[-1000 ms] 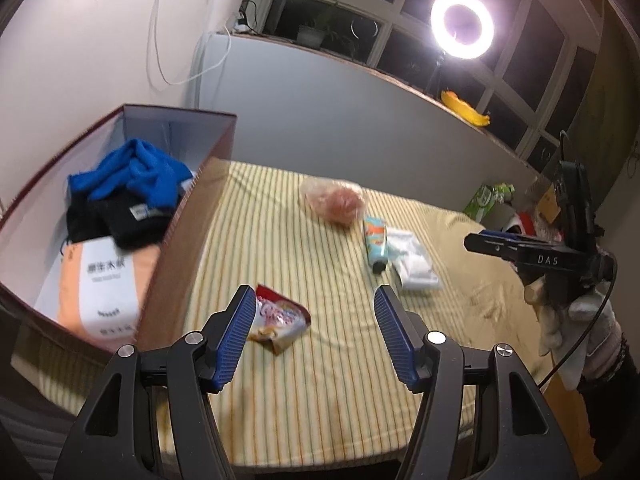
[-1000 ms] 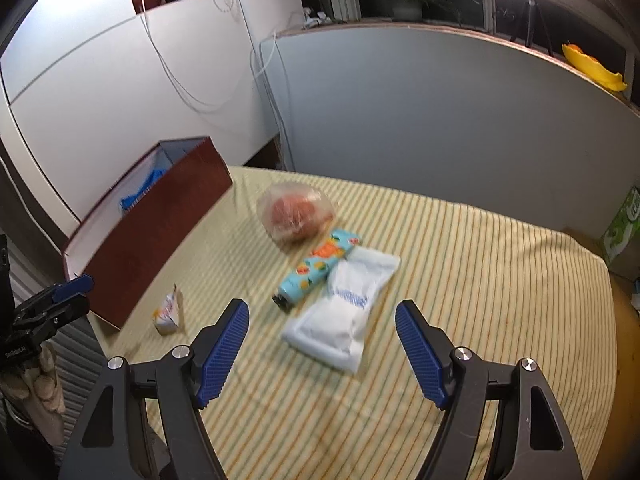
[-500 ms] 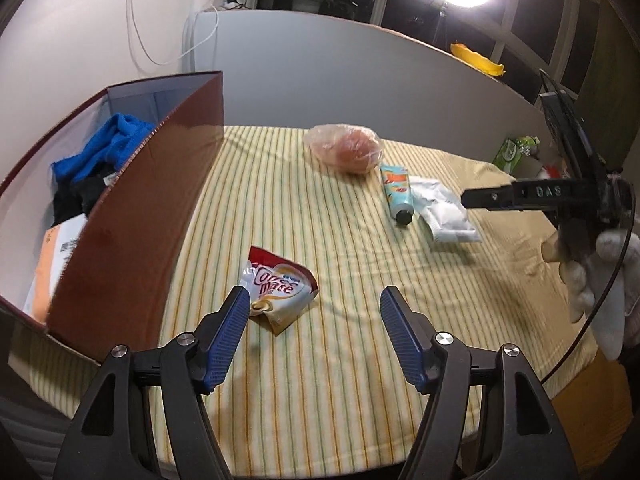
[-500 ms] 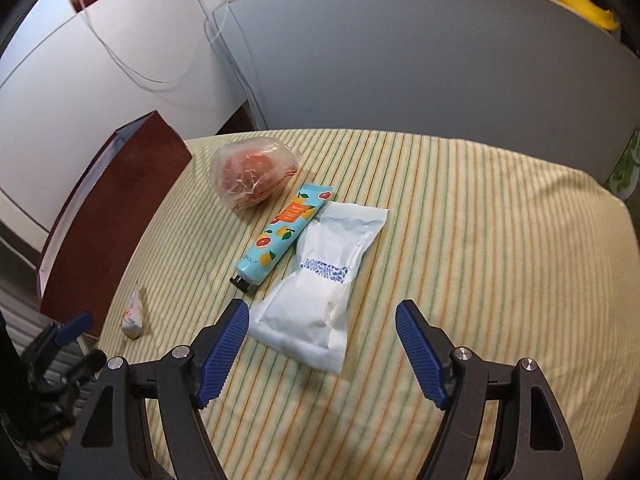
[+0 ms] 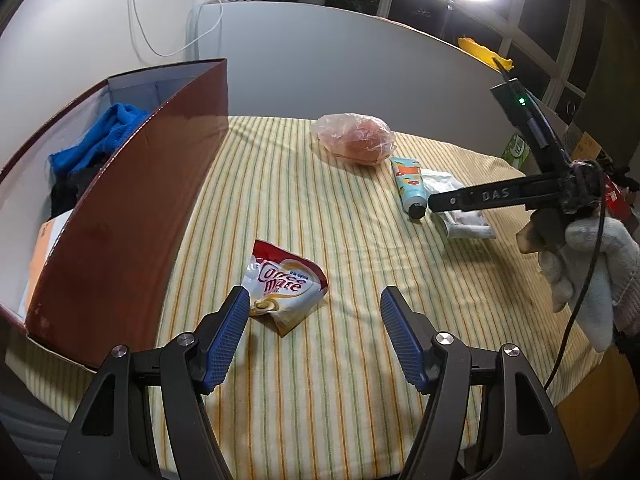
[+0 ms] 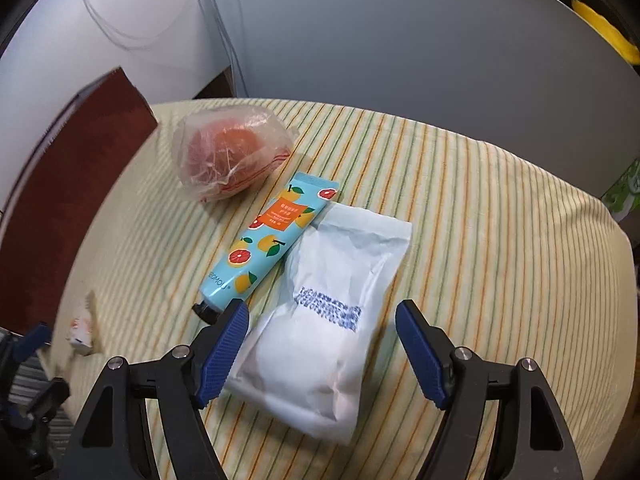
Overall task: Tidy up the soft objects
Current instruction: 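Close the right tool on the white packet while the left tool grasps the Coffee-mate sachet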
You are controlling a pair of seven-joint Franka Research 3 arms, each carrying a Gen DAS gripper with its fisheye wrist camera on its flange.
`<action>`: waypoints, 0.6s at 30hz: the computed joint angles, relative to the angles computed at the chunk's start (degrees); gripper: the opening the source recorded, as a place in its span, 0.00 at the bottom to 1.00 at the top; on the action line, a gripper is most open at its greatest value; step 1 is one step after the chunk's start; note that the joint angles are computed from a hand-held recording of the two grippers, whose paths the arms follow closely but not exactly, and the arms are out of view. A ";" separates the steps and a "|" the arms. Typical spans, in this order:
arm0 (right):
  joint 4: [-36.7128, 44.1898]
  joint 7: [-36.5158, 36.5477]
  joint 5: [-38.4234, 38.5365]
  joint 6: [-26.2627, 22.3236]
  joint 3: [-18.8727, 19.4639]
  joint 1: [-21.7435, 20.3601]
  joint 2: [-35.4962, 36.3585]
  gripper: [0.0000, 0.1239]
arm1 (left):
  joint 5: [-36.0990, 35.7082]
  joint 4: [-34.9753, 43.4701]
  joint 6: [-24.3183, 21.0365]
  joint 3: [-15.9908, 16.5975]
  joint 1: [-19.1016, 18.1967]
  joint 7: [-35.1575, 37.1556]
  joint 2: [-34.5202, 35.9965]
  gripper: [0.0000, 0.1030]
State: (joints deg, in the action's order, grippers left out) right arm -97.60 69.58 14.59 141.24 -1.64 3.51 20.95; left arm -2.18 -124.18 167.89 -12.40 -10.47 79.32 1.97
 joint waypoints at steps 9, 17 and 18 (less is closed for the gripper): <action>-0.35 -0.25 -3.10 1.24 -0.84 -0.21 0.34 0.58 | -0.28 1.23 -0.79 0.11 0.46 0.71 1.64 0.66; 4.69 -0.81 -4.34 -0.21 -0.77 0.48 3.95 0.58 | 6.80 4.47 -2.85 0.78 0.57 -4.25 4.42 0.66; 5.45 -0.59 -4.64 -0.49 -0.83 0.70 4.44 0.58 | 7.45 4.80 -3.10 0.74 0.61 -4.78 4.70 0.66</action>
